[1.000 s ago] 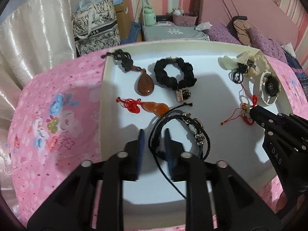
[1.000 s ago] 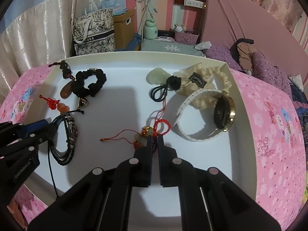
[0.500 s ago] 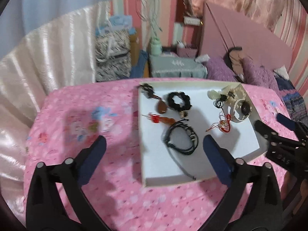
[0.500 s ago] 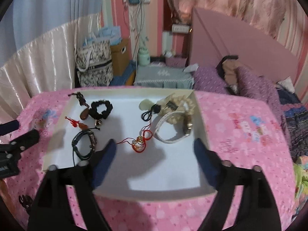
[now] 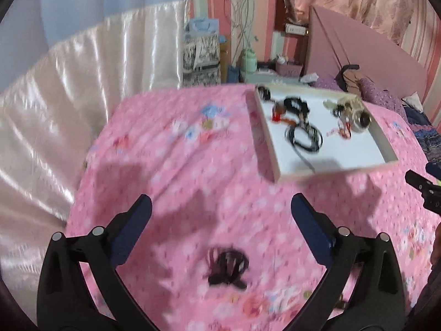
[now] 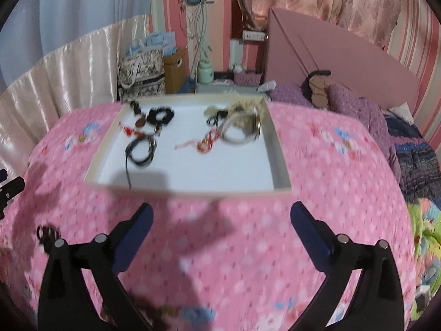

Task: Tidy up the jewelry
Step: 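Move left gripper to the black hair claw clip while right gripper moves to the brown bead bracelet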

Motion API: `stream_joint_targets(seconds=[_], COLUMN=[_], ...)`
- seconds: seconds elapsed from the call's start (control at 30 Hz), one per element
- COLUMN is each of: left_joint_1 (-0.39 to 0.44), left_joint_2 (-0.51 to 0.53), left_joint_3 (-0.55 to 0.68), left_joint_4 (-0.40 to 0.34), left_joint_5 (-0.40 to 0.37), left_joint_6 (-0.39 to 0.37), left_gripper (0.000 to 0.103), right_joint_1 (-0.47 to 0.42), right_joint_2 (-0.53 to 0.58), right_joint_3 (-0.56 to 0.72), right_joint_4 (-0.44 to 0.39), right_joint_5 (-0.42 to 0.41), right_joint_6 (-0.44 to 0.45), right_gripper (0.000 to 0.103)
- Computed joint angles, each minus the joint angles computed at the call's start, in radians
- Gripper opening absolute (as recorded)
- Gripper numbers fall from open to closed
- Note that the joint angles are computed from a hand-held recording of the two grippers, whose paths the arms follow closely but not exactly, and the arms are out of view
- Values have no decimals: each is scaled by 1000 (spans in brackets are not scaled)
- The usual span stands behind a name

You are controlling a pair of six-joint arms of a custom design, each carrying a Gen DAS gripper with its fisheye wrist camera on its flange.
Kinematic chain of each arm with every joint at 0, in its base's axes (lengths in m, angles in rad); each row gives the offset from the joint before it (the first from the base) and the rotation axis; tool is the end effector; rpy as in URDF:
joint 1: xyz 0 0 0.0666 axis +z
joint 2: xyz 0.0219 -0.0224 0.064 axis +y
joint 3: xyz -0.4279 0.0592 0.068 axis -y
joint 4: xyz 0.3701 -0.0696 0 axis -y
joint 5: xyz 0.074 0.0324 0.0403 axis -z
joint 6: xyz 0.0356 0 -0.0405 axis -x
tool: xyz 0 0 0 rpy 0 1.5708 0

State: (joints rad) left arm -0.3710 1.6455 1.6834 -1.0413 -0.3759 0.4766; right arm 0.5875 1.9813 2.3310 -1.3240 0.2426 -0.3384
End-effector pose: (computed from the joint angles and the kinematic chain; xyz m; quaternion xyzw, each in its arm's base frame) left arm 0.5161 -0.1872 0.4758 -0.1020 0.9390 0.0504 0.3244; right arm 0.5572 0.3603 0.5327 -0.0826 0.9459 0.0268 0.3126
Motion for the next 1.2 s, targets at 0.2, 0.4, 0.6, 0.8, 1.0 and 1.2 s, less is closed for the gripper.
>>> stream_joint_targets(seconds=[0.2,0.4,0.6,0.8,1.0,1.2], left_joint_1=[-28,-53,-48,-44,-39,-32], left_joint_2=[-33,-23,-10,-4,11,26], left_joint_3=[-95,-137,-167,-171,-162,-154], left_joint_4=[6,8,25,29,21,13], left_joint_5=[1,40,72,71,103,131], left_joint_6=[-4,-4,14,8,-5,-10], left_gripper=[100,100,100,98,81,68], right_joint_1=[37,69,81,103,109,108], right_joint_2=[-76,-116,-114,-103,-93,-77], right_joint_3=[-154,-256,-284,-284,-279,-282], right_joint_4=[12,-9,-13,-39,-51,-62], right_joint_5=[-6,-39,-58,-60,-75,-108], right_joint_6=[20,15,19,43,50,47], right_gripper=[99,99,99,99,97,75])
